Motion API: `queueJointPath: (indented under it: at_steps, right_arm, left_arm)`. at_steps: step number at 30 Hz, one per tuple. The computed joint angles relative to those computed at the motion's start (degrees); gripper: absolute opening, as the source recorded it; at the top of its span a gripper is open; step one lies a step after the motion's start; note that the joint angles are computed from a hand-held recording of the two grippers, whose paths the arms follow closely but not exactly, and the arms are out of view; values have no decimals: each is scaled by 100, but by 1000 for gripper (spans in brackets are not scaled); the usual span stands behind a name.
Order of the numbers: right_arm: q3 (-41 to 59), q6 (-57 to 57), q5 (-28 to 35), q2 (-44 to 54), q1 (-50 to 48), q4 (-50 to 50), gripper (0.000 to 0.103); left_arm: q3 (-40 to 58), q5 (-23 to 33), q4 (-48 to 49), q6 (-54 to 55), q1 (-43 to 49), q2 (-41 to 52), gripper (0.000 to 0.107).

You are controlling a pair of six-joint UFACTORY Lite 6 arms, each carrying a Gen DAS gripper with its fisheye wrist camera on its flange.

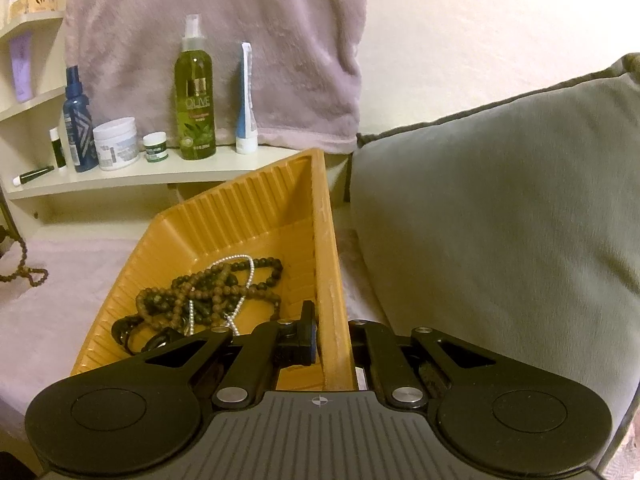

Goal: Organize jewelry
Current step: 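Lift the brown bead bracelet and carry it over the orange tray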

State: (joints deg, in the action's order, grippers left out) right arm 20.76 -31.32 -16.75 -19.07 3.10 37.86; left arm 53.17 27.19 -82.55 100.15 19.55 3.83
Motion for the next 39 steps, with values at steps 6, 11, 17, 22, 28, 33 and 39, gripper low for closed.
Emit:
queueJointPath:
  at_steps: [6, 11, 17, 22, 28, 33, 39]
  right_arm:
    - [0, 6, 3, -9, 14, 25, 5]
    - [9, 71, 13, -2, 0, -36, 5]
    - [25, 203, 40, 8, -44, -172, 5]
    - [42, 335, 78, 25, -108, -356, 5]
    - [53, 628, 102, 59, -193, -661, 5]
    - [57, 824, 106, 85, -235, -860, 5]
    - [65, 885, 109, 101, -257, -932, 5]
  left_arm:
    - [49, -2, 171, -471, -472, -173, 6]
    - [114, -25, 255, -795, -988, -275, 5]
    - [286, -45, 411, -1156, -1633, -306, 6]
    - [454, 27, 466, -1369, -2144, -254, 6]
    - [608, 121, 495, -1535, -2730, -74, 6]
    - [718, 115, 583, -1683, -3178, 118, 6]
    - [717, 64, 631, -1764, -3472, 330, 6]
